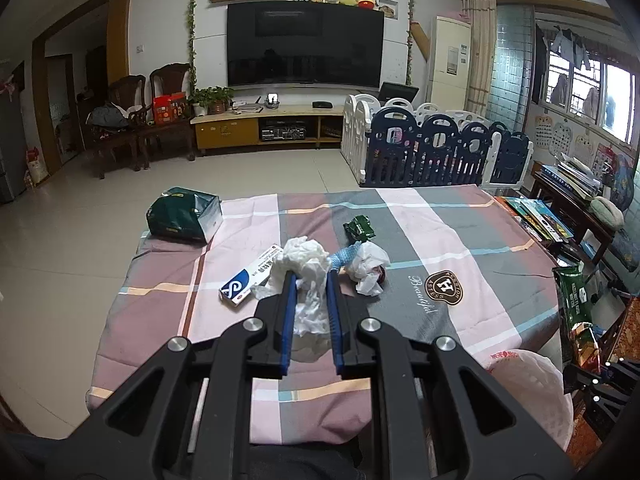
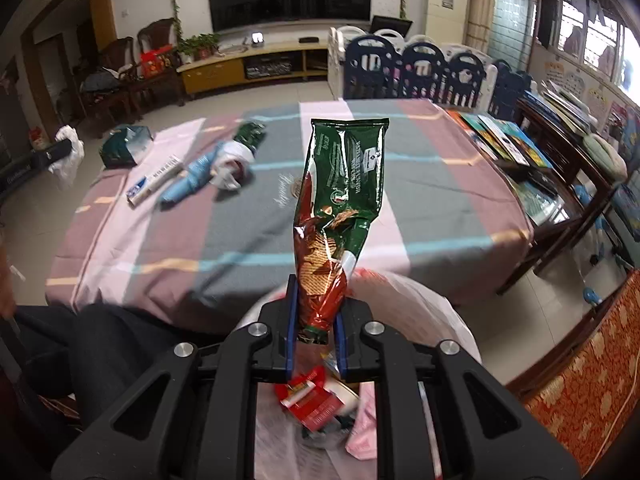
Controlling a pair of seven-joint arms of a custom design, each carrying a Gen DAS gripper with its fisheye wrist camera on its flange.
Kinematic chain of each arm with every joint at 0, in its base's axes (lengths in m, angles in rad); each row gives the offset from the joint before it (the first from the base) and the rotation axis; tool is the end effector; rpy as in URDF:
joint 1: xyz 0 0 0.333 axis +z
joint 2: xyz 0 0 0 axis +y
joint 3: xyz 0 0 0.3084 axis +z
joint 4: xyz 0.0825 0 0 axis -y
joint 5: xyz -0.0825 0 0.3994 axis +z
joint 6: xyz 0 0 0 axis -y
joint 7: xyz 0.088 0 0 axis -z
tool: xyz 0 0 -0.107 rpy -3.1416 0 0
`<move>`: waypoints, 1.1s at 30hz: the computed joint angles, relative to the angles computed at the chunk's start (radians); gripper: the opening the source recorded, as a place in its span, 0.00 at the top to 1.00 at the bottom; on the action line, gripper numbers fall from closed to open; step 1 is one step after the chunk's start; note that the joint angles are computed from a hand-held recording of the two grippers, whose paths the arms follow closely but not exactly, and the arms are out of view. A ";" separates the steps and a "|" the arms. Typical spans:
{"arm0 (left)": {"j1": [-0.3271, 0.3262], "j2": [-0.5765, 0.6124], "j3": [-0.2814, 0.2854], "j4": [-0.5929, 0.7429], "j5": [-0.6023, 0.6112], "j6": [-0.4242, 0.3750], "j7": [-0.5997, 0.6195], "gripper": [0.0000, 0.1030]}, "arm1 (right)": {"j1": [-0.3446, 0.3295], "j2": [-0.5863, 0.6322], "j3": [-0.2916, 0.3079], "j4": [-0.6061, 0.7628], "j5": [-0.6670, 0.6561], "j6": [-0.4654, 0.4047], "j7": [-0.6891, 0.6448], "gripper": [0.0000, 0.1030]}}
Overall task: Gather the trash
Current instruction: 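Drop the green wrapper into the wastebasket with the right tool while the left tool drops the tissue, then grasp the blue knitted cloth with the left tool while the right tool grasps the white plastic bag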
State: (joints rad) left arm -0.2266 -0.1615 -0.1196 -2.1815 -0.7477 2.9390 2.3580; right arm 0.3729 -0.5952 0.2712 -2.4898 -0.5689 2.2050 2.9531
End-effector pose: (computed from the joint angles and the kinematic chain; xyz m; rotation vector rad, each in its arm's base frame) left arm 0.5393 -0.1511 0.5412 -1.2609 2.0709 -1.1106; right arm 0.3435 0.2446 0.5094 -1.3670 2.2534 -0.8016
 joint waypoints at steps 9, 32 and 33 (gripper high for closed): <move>-0.014 0.002 0.014 0.032 -0.170 -0.336 0.121 0.84 | 0.096 -0.122 -0.109 -0.275 0.319 0.180 0.081 0.83; -0.061 0.017 -0.113 -0.085 -0.050 -0.381 0.205 0.16 | 0.019 -0.428 0.000 -0.393 0.164 -0.028 0.465 0.28; -0.046 0.050 -0.114 -0.056 0.019 -0.313 0.129 0.16 | 0.013 -0.411 -0.009 -0.390 0.157 -0.006 0.455 0.28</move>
